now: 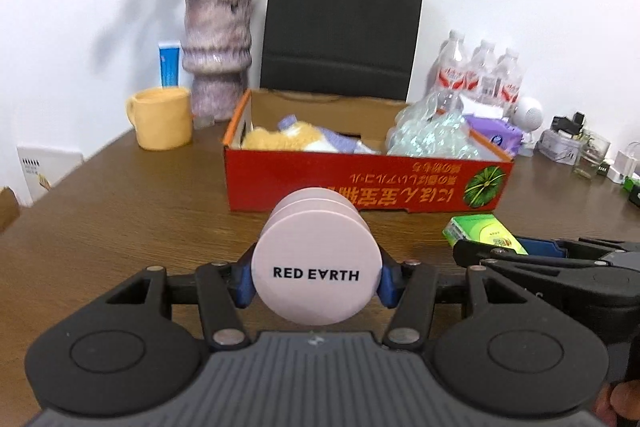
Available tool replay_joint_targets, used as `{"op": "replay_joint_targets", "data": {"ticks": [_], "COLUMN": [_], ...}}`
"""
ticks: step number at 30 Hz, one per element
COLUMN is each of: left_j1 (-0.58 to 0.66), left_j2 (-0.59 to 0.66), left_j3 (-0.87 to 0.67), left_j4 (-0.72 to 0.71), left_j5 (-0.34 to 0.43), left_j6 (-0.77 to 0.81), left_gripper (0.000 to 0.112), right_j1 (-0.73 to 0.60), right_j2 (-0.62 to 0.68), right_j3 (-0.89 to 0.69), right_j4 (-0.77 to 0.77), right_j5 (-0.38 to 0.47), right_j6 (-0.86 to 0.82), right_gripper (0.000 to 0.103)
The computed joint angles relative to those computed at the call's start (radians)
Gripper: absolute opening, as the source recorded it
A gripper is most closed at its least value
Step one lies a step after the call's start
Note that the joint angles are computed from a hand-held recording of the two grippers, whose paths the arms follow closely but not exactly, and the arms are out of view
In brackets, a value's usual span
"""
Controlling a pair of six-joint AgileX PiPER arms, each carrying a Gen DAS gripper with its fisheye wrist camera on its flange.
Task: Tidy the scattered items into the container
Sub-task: 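Lift the jar and tissue pack and carry both over the cardboard box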
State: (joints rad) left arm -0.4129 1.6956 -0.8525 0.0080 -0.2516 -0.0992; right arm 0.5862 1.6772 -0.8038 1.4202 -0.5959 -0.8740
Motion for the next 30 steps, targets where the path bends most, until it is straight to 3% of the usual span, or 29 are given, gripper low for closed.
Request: {"op": "replay_joint_targets", "data": {"ticks": [3, 5, 8, 17, 23, 27, 30], "left_j1": [0.006, 0.010, 0.005, 0.006, 0.031, 0.076, 0.081], "left_j2": [-0.067, -0.108, -0.170, -0.322, -0.397, -0.453, -0.489], "left_j3": [0.054, 0.079, 0.120, 0.212, 0.238, 0.240, 0.235], "left_j4": [0.105, 0.201, 0.228, 0.313, 0.507, 0.760, 0.795], "left_j5": [0.003, 0.014, 0.021, 0.029, 0.041, 0.033, 0.048], "left_j6": [-0.105, -0.204, -0.232, -0.323, -0.512, -0.752, -0.774], "left_gripper": [0.056, 0.056, 0.056, 0.056, 0.056, 0.056, 0.056], "right_j1": [0.017, 0.045, 0.141, 0.292, 0.399, 0.440, 0.462], "right_j2": [-0.078, -0.115, -0.144, -0.236, -0.237, -0.260, -0.270], "right_j3": [0.055, 0.080, 0.089, 0.099, 0.061, 0.046, 0.032], "right_j4": [-0.018, -0.003, 0.086, 0.183, 0.236, 0.258, 0.265], "right_j5": [0.048, 0.037, -0.083, -0.224, -0.363, -0.403, -0.427], "right_j6": [0.077, 0.093, 0.024, -0.035, -0.080, -0.121, -0.147], "right_gripper": [0.044, 0.044, 0.044, 0.044, 0.044, 0.044, 0.044]}}
